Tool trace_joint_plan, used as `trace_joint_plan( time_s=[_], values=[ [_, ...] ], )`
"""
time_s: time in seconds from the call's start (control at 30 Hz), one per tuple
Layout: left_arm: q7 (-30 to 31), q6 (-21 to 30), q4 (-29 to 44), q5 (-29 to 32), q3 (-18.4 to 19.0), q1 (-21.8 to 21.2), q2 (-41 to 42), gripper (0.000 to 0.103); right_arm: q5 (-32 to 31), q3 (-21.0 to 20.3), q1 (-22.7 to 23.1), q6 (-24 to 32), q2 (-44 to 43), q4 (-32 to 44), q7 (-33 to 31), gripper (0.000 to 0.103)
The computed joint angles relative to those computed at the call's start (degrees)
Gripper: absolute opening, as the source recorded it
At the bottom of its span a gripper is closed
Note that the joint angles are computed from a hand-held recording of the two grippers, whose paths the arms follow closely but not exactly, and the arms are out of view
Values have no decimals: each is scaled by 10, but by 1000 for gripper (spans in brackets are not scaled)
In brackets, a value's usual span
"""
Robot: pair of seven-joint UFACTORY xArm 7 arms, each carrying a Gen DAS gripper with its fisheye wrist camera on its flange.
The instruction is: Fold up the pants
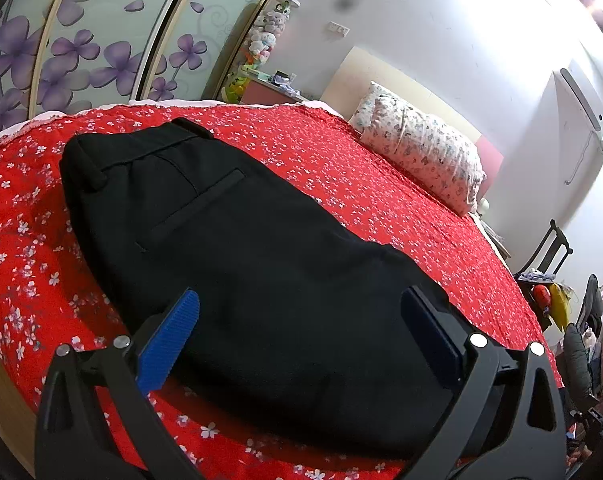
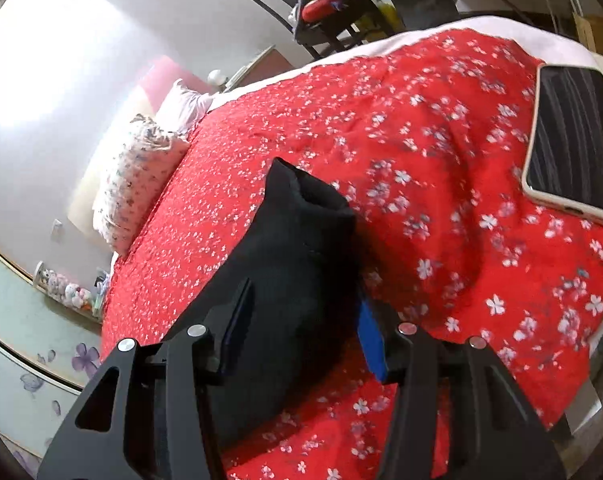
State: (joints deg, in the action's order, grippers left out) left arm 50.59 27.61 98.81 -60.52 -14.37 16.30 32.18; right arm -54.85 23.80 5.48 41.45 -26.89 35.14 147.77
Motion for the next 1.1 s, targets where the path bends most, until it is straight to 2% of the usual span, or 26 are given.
trace_joint_plan(
  time_s=[0.13,0.2,0.27,0.3,0.47,0.57,0.67,0.73,0.83,0.9,1.03,1.1],
  values=[
    [1,2,0,-1,-1,1,1,101,17,-12,-2,-2,10,-5,1,50],
    [3,2,-1,-2,-1,2,0,101,21,-11,-4,-1,18,-7,14,40],
    [2,3,0,-2,-1,2,1,101,41,-10,2,35,28,8,-4,18],
    [3,4,0,-4,-1,3,1,101,36,-4,5,55,31,17,-8,14],
    [3,14,4,-9,-2,6,3,101,27,6,37,180,81,105,-91,13],
    [4,22,5,-17,-2,11,3,101,-6,1,55,220,118,161,-138,13],
    [0,32,12,-21,0,13,6,101,-40,-8,75,235,164,228,-185,13],
    [0,37,13,-28,0,16,7,101,-68,-15,90,231,195,271,-204,13],
    [0,44,16,-33,2,17,7,101,-108,-32,111,197,260,353,-235,13],
    [2,47,16,-36,2,17,6,101,-124,-45,125,156,322,426,-267,13],
    [13,48,12,-50,3,20,3,101,-126,-64,153,65,447,563,-315,13],
    [22,48,8,-57,3,21,-1,101,-99,-61,167,23,545,671,-382,13]
  ],
)
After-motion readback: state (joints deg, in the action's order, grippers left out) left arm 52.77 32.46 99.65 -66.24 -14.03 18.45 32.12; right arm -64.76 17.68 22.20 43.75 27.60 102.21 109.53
